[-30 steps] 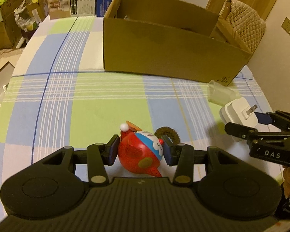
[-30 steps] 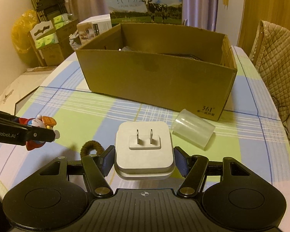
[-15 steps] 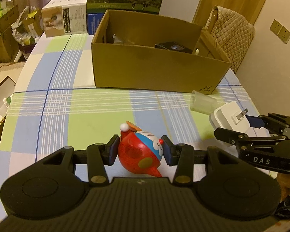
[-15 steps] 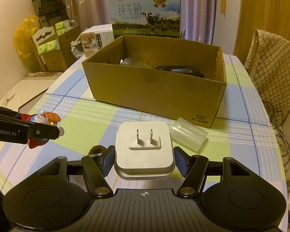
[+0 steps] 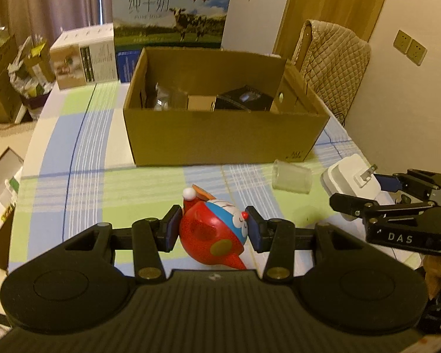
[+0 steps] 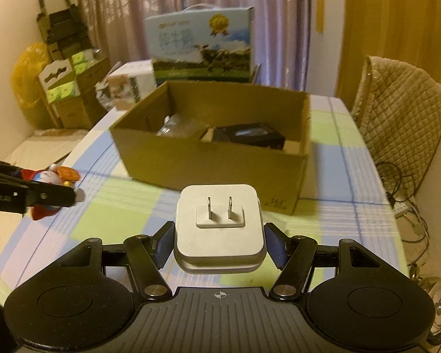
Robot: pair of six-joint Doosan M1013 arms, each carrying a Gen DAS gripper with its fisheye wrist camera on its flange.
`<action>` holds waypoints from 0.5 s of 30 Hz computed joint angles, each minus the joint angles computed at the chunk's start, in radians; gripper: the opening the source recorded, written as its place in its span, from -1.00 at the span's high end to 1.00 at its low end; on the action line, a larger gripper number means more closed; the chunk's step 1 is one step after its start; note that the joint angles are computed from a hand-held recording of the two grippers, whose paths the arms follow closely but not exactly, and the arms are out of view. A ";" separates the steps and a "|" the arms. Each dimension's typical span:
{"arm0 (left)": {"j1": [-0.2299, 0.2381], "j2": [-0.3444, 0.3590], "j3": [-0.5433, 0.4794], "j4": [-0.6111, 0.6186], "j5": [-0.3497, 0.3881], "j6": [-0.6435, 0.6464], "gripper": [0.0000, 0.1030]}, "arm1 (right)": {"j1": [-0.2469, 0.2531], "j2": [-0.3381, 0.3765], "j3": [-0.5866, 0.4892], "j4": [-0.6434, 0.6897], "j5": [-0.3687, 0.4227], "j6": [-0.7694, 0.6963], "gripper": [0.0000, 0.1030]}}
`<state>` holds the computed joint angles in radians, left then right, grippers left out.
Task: Organize objects
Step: 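Lift the figure and adapter and carry them toward the cardboard box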
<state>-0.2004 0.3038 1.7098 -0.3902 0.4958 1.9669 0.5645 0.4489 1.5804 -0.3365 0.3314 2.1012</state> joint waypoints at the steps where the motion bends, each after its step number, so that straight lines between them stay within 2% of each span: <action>1: 0.001 0.000 -0.006 -0.004 0.003 0.006 0.21 | -0.003 -0.002 -0.004 -0.014 0.002 0.014 -0.20; 8: -0.003 0.012 -0.067 0.006 0.021 0.018 0.21 | -0.021 -0.008 -0.035 -0.039 0.020 0.010 -0.20; 15: -0.009 0.030 -0.109 0.015 0.034 0.019 0.21 | -0.029 0.000 -0.059 -0.010 0.033 -0.031 -0.20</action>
<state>-0.2096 0.3343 1.6010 -0.3747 0.5296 1.9856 0.5353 0.4494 1.5216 -0.3467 0.3641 2.0701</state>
